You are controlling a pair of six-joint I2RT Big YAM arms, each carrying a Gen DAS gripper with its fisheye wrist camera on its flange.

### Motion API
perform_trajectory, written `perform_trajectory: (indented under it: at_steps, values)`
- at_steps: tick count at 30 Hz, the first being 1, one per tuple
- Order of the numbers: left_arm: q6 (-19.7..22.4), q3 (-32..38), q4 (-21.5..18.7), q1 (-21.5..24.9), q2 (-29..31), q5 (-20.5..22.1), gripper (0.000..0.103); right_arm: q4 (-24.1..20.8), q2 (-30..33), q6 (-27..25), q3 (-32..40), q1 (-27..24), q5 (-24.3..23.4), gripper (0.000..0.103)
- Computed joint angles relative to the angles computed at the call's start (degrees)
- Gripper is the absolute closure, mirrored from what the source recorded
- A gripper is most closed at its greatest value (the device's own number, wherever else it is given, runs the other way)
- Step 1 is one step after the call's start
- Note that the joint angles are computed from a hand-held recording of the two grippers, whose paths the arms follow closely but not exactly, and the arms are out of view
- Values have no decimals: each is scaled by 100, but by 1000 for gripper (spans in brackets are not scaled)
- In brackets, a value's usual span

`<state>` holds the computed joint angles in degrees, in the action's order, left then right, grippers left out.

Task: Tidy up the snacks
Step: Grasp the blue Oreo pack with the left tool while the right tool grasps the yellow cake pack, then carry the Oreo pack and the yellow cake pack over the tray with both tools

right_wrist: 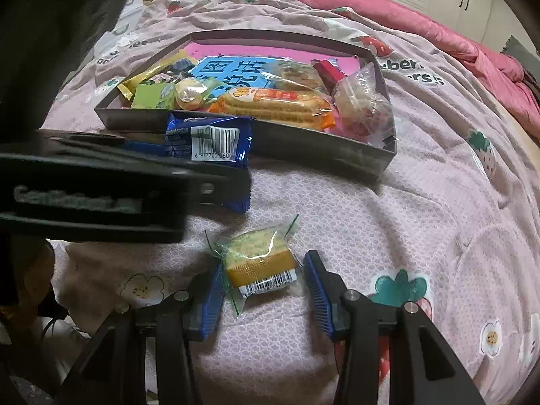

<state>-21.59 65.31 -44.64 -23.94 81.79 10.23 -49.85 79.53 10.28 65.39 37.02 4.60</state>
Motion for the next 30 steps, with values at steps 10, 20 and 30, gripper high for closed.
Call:
perform_trajectory:
  at_steps: [10,20,30]
  values:
    - [-10,-14,101,-31,-11,-199,47,199,-72,167,-55,-142,-269,58]
    - [326,-134,177,225,-680,-14,47,918,-528,430,-292,-343,-361,58]
    - [502,-100,125,747,-1151,-26,47,1615,-709,413,-299,-338,-263,58]
